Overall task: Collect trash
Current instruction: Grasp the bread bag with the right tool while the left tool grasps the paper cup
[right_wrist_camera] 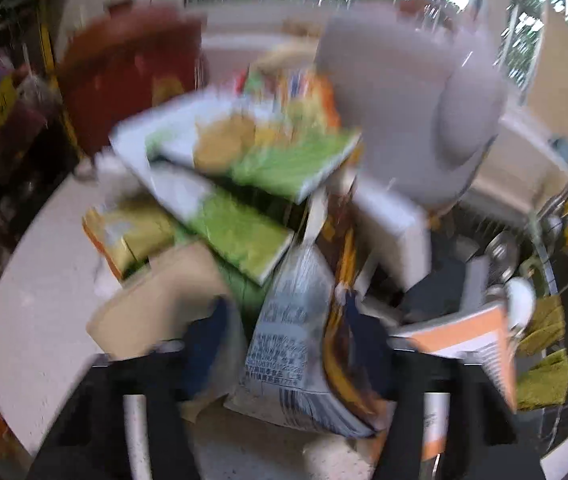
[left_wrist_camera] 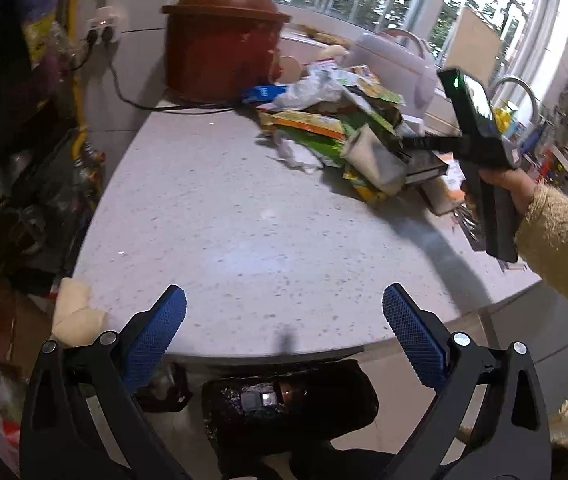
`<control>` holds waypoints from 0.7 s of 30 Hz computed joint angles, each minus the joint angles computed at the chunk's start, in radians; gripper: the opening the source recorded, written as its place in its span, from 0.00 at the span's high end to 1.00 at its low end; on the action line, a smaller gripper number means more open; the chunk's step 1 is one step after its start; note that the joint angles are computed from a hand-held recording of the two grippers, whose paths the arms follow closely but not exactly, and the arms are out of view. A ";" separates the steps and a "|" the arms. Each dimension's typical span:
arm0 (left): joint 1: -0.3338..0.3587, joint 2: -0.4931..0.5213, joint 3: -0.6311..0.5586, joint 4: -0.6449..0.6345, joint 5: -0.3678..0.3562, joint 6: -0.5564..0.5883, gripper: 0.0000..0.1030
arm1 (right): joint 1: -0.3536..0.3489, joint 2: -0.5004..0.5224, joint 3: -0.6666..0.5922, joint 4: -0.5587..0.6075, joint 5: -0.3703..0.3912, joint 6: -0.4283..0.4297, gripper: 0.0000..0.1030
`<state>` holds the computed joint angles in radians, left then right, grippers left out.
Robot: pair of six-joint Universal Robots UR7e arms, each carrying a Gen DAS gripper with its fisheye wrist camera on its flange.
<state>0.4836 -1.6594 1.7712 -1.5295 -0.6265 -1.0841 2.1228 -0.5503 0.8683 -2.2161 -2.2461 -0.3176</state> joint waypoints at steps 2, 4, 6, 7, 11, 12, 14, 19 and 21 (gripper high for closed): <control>0.001 -0.002 -0.007 0.020 0.007 -0.018 0.07 | 0.000 0.000 0.027 -0.066 -0.033 -0.037 0.64; 0.006 -0.001 -0.009 0.020 0.008 -0.019 0.06 | 0.002 -0.018 0.057 -0.115 -0.026 -0.049 0.71; 0.018 0.008 -0.011 -0.015 0.000 0.018 0.07 | 0.005 -0.051 0.086 -0.130 0.010 -0.032 0.71; 0.025 0.014 -0.009 -0.041 -0.006 0.047 0.07 | 0.010 -0.077 0.116 -0.159 0.024 -0.039 0.71; 0.069 0.067 -0.008 -0.198 -0.036 0.213 0.07 | 0.029 -0.160 0.197 -0.202 0.064 -0.011 0.71; 0.085 0.089 -0.012 -0.248 -0.045 0.270 0.06 | 0.035 -0.191 0.232 -0.225 0.072 -0.001 0.71; 0.115 0.142 -0.023 -0.345 -0.050 0.384 0.07 | 0.043 -0.251 0.297 -0.253 0.097 0.022 0.71; 0.165 0.310 -0.083 -0.523 0.019 0.647 0.07 | 0.069 -0.359 0.408 -0.305 0.089 0.061 0.70; 0.180 0.385 -0.114 -0.607 0.045 0.782 0.07 | 0.078 -0.392 0.440 -0.317 0.084 0.076 0.70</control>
